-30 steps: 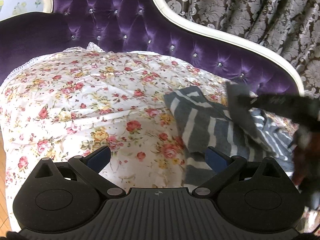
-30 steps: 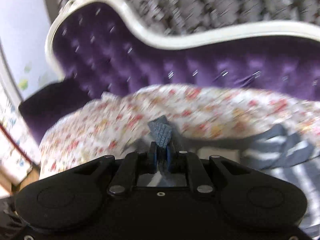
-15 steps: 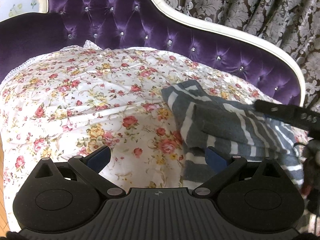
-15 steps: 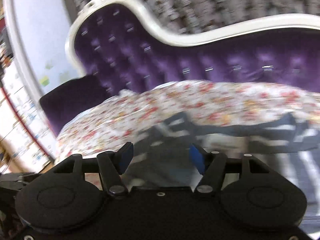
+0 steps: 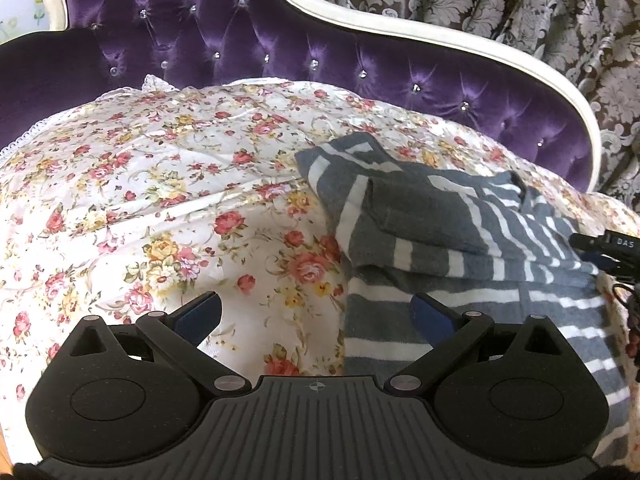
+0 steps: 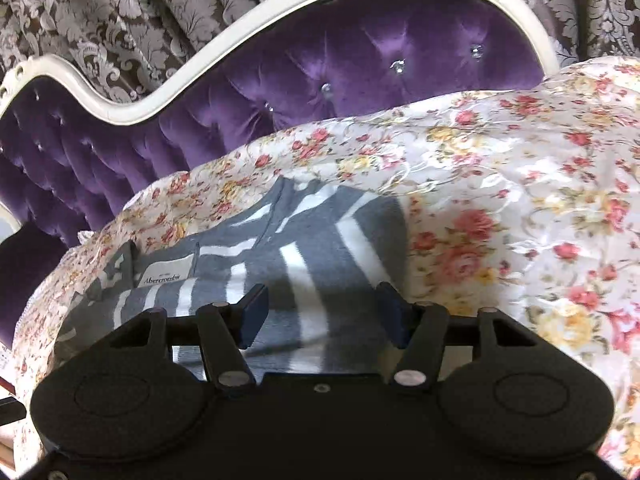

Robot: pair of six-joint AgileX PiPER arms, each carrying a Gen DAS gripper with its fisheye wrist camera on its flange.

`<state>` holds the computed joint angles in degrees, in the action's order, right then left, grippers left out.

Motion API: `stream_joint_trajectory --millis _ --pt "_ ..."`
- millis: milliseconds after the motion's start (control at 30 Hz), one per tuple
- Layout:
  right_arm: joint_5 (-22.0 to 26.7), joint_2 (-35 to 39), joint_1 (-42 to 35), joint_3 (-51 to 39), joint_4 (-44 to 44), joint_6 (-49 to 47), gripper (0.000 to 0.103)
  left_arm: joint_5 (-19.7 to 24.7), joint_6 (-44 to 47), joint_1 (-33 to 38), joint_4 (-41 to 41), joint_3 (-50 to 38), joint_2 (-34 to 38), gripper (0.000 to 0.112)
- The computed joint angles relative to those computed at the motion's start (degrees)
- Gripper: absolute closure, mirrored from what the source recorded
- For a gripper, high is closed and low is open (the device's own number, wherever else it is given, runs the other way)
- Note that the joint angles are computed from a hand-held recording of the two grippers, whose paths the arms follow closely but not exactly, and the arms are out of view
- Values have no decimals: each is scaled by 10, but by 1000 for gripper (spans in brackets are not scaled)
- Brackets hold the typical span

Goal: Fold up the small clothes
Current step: 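Release the sleeve and move both grippers to the cardigan hem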

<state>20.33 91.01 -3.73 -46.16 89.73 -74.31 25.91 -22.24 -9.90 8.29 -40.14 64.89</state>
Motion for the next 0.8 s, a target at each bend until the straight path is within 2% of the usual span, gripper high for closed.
stream_joint_trajectory --millis 67,200,400,533,600,800 --pt "7 -18 -10 15 9 -13 36 -1 -1 -4 3 2 0 11" --pt "52 -76 -44 64 6 -32 36 -5 13 -10 -1 13 -11 11" --pt "149 -198 -104 133 -129 70 31 4 56 -31 -38 43 -57 11" --pt "232 -279 -161 171 -234 131 31 35 42 -54 -59 77 -123 11" --pt "286 -315 -202 186 -278 151 31 64 34 -68 -69 93 -167 11" --pt "415 -397 -301 222 -385 189 27 152 -100 -162 6 125 -273 11"
